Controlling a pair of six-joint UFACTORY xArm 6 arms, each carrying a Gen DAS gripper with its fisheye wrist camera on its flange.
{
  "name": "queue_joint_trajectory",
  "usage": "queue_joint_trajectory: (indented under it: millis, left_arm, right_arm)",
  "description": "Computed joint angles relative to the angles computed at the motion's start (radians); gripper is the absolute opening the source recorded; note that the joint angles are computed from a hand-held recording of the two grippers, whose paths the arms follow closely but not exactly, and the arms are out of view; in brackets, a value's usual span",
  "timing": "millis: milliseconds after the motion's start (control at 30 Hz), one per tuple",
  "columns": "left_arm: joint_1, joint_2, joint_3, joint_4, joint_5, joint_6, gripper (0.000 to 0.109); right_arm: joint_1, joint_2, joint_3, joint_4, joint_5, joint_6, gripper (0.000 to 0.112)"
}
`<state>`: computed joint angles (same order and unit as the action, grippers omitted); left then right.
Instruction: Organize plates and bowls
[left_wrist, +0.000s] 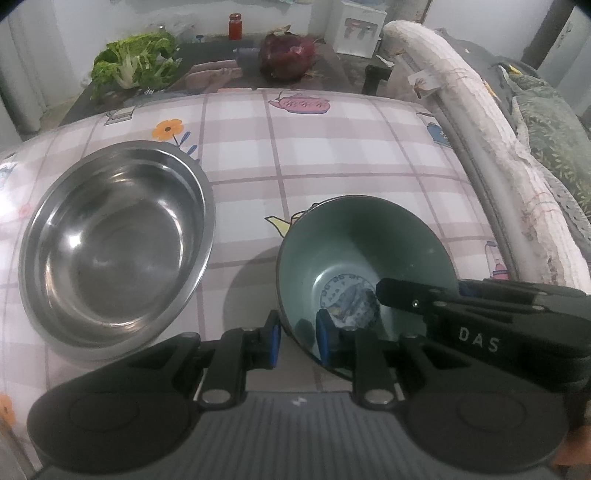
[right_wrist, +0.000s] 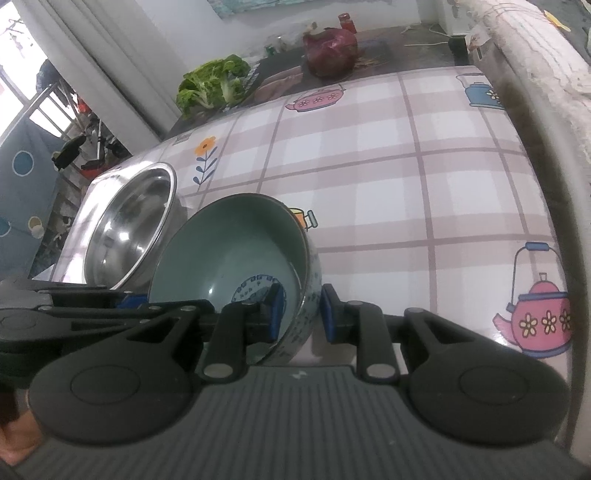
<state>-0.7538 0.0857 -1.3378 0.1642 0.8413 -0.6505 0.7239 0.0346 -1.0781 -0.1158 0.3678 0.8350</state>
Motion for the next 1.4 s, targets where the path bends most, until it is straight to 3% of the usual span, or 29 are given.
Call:
queue_joint_trajectory:
  millis: [867, 1100, 1400]
  left_arm:
    - [0.006, -0.078, 0.018, 0.042, -0.018, -0.046, 0.021]
    - [0.05, -0.136, 0.038, 0.065, -0.03, -0.067, 0.021]
    - [0.159, -0.217, 0.096, 0.091, -0.036, -0.088, 0.021]
  right_arm:
    - [0.001, -0.007, -0.079, 0.0, 0.044, -0.009, 0.021]
    - [0.017, 0.081, -0.238, 0.02, 0.096, -0.058, 0.021]
    - [0.053, 0.33, -0.609, 0.087, 0.189, -0.181, 0.021]
